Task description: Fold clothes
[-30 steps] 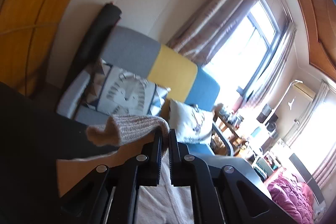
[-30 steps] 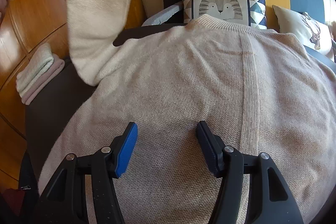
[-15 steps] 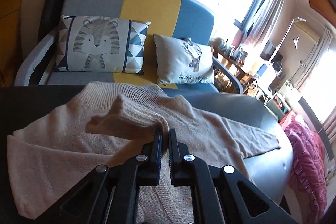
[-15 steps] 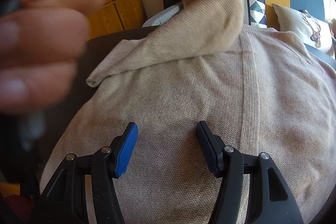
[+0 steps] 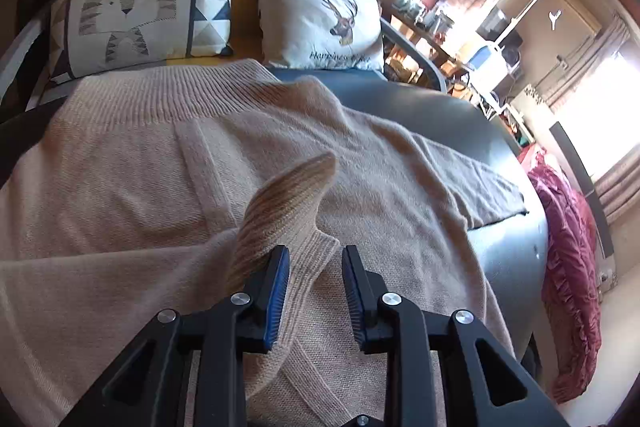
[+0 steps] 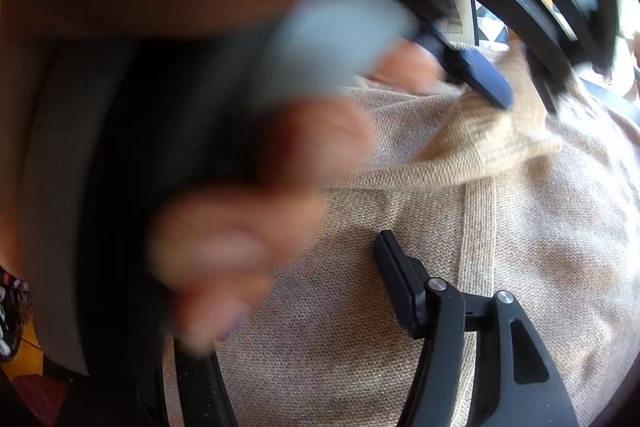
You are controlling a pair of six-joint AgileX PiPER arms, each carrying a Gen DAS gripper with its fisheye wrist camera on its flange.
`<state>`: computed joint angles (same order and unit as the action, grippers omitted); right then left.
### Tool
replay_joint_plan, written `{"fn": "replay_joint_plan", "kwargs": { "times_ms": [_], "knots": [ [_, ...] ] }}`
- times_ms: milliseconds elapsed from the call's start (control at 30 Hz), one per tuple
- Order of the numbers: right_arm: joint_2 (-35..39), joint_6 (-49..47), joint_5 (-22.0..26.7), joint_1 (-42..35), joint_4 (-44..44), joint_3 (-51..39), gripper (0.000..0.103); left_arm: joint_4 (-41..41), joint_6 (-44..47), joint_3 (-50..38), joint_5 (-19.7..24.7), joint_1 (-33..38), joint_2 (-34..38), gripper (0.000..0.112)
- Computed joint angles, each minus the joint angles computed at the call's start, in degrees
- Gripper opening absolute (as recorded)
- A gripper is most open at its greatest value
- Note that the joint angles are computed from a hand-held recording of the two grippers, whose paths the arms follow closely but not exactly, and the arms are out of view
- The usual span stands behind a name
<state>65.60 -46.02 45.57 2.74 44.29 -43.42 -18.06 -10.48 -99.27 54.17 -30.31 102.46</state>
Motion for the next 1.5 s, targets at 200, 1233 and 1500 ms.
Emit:
{"fn": "replay_joint_plan", "kwargs": {
  "times_ms": [200, 1233, 1500],
  "knots": [
    [0.8, -1.9, 5.2, -7.3, 5.4, -0.9, 0.062, 8.6, -8.1, 17.8, -9.3, 7.0, -17.5, 0.027],
    [18.7, 10.9, 2.8, -20.8, 4.6, -23.0, 0.004, 41.5, -47.3, 52.0, -27.9, 11.6, -37.5, 0.029],
    [21.9, 10.5, 3.4, -25.5, 5.0, -17.5, 0.004, 24.6, -33.5, 52.3, -28.6, 17.8, -34.3, 0.029]
  ]
}}
